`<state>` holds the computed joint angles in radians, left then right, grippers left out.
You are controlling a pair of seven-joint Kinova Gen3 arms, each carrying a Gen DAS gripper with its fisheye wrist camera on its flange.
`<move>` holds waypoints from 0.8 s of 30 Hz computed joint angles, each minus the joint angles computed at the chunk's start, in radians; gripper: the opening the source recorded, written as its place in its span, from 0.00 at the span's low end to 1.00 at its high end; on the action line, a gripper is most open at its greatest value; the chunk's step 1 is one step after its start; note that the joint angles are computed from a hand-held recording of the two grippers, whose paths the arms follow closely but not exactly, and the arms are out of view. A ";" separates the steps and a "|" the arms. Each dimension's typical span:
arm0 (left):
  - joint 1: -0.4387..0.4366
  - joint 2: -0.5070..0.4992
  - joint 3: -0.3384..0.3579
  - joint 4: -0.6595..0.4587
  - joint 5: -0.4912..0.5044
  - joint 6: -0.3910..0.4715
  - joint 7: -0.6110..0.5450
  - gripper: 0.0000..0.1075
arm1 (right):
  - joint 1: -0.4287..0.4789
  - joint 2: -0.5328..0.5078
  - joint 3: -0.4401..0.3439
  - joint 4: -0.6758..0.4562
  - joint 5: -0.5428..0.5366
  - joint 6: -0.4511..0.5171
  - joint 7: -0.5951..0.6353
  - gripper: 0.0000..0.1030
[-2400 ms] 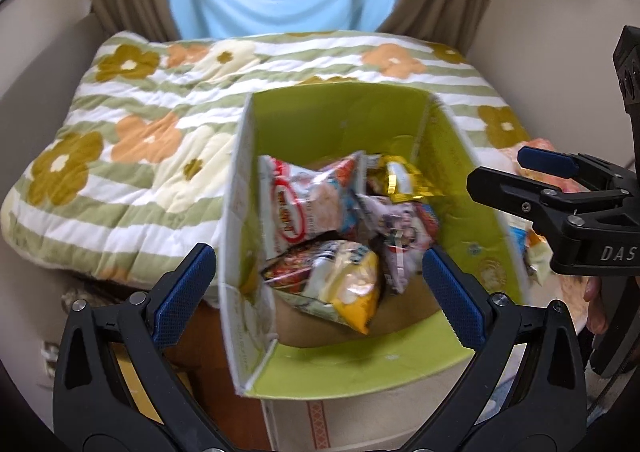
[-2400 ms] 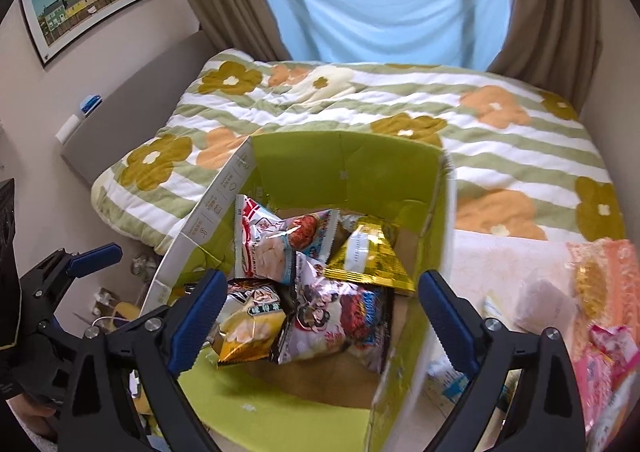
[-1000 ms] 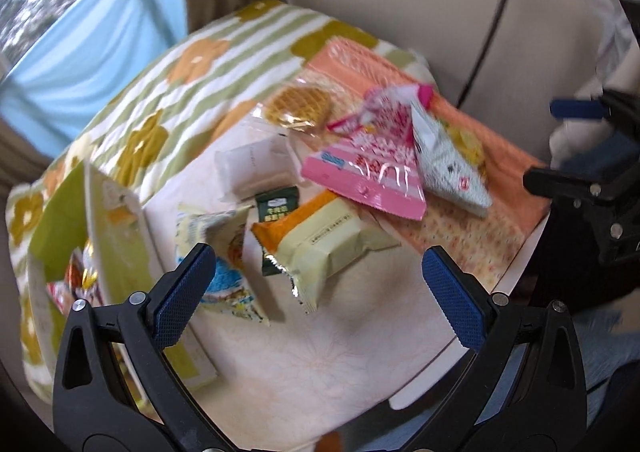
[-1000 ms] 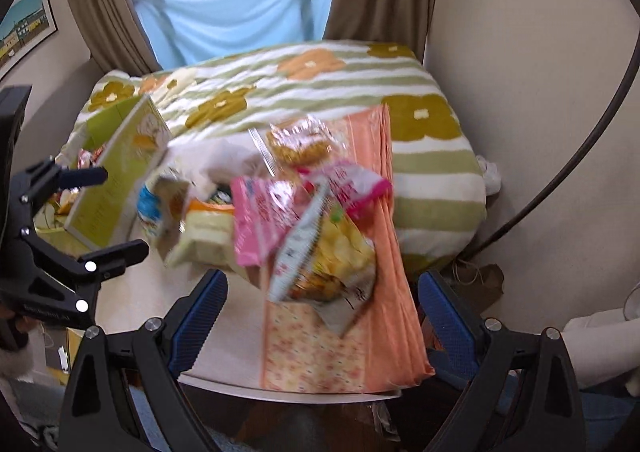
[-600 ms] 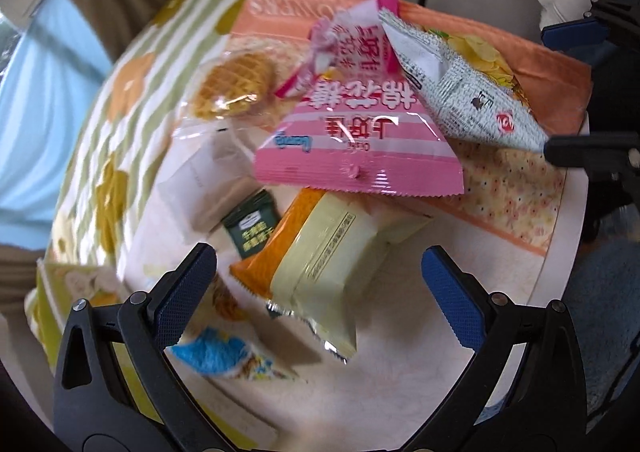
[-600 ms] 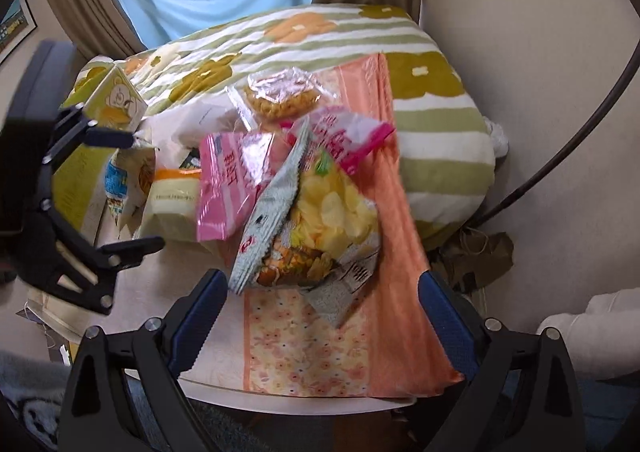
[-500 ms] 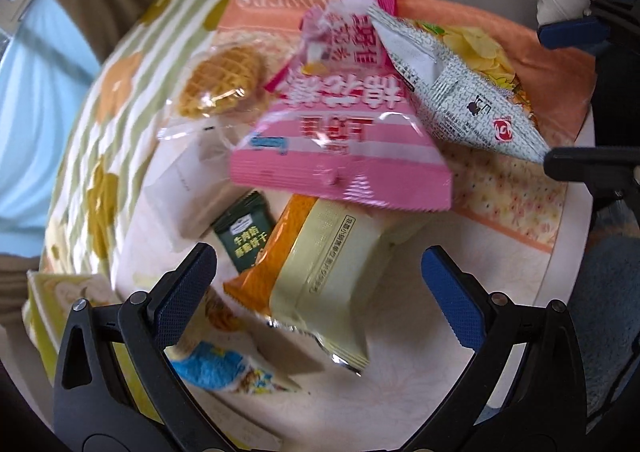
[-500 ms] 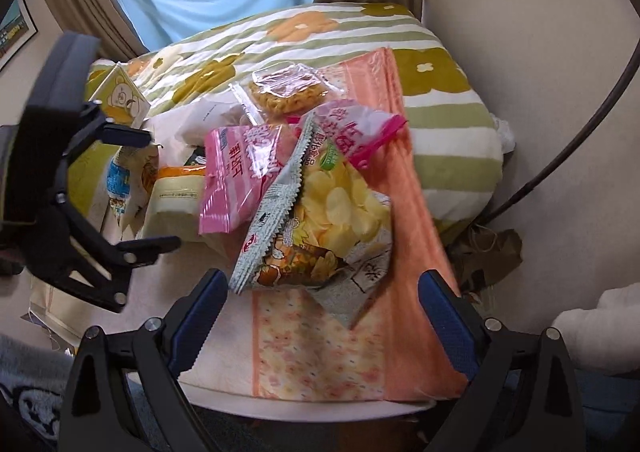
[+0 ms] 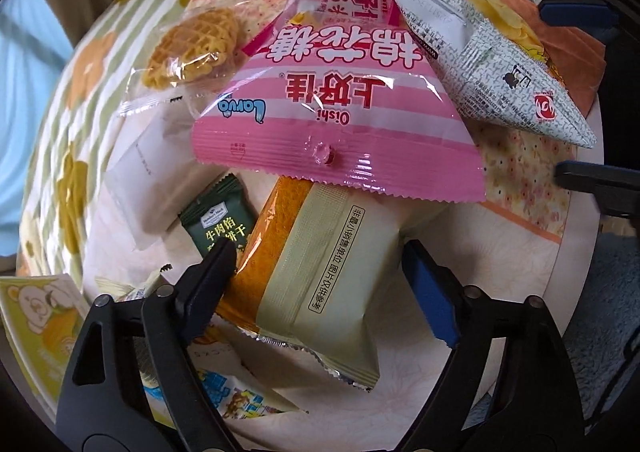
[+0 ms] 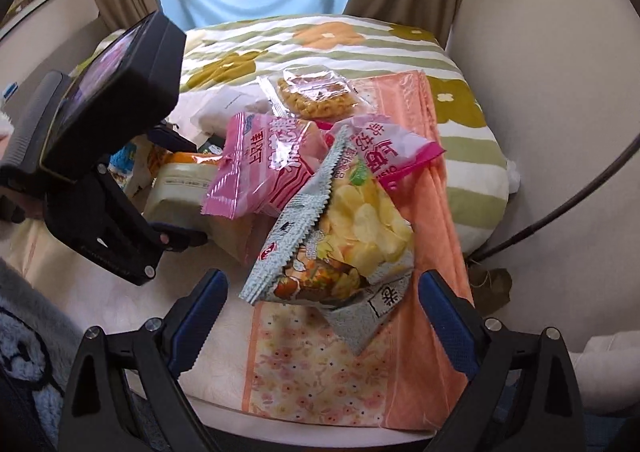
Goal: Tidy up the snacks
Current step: 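Grasp the cream-orange cake packet with the left tool while the right tool grasps the grey potato chip bag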
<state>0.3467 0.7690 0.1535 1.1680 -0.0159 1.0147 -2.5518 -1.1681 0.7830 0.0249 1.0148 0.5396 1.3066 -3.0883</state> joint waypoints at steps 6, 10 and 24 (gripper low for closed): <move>-0.006 0.024 0.001 -0.052 0.016 0.046 0.011 0.67 | 0.006 0.041 0.019 -0.020 0.013 0.019 -0.002 0.93; -0.012 0.017 -0.001 -0.046 0.026 0.048 0.022 0.62 | 0.013 0.065 0.027 -0.029 0.018 0.027 -0.004 0.92; -0.036 -0.075 -0.010 0.097 0.037 -0.022 0.113 0.57 | 0.035 0.048 0.017 0.021 0.018 -0.035 0.006 0.85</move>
<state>0.3105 0.6942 0.1430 1.2646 0.0213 0.9928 -2.4390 -1.1330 0.8307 0.0416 1.0359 0.5579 1.2713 -3.0818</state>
